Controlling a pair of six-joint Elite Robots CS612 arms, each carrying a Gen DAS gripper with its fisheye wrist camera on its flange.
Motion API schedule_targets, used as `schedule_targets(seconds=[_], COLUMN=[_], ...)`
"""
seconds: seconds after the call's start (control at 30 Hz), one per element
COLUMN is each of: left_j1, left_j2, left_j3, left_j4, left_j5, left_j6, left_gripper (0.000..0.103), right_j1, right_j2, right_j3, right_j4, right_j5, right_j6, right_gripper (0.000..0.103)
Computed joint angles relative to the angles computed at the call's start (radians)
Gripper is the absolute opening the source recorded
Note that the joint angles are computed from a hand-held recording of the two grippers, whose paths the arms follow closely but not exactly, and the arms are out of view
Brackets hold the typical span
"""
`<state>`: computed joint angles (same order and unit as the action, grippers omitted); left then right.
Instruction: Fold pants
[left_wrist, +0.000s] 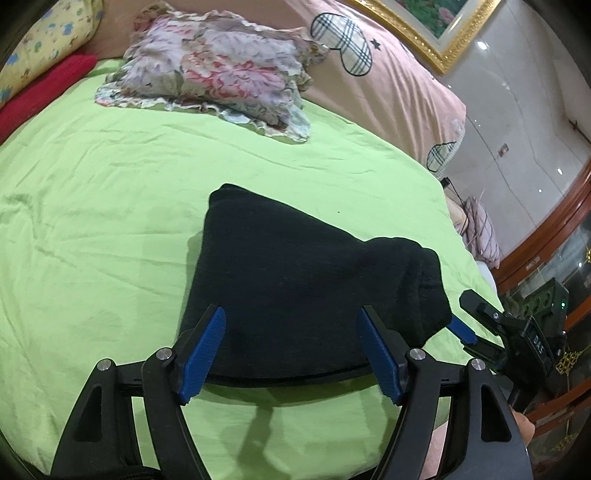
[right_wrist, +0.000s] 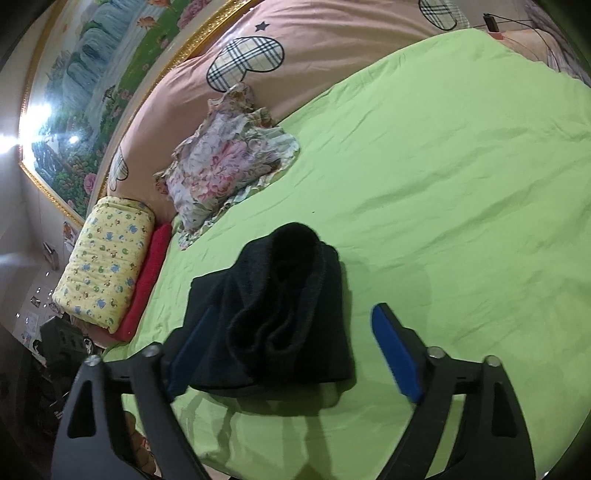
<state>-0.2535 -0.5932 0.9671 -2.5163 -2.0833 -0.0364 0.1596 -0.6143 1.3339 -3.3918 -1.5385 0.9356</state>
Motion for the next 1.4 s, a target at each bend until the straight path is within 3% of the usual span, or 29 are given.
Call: schedule_targets(seconds=[0.33,0.57,0.97,1.2,1.4], left_j1=[0.006,0.007,-0.008,-0.009,-0.008], left_j2=[0.026,0.056,0.116,0.141,0.154], left_j3=[-0.040,-0.092,-0.191,-0.233,-0.255], left_j4=[0.037,0.089,0.174,0.203,0.224], left_j5=[0.026,0.018,0.071,0.062,0.032], left_j6=[-0.021,-0.033,-0.025,-0.023,-0.011], left_gripper=[0.075,0.076,0.076,0.059,0.039], right_j1=[0.005,0.002,-0.006,-0.005,-0.007], right_j2=[0.021,0.030,0.045,0.055,0.081], right_j3=[-0.049,-0.055,-0.056,-0.072,-0.107], right_j4=[0.077,0.092,0.083,0.095,0.084], right_j5=[0.048,0.043,0.057,0.072,0.125], right_j6=[-0.016,0.005,0.029,0.007,0.005], right_gripper=[0.089,0.089,0.089,0.087,0.071])
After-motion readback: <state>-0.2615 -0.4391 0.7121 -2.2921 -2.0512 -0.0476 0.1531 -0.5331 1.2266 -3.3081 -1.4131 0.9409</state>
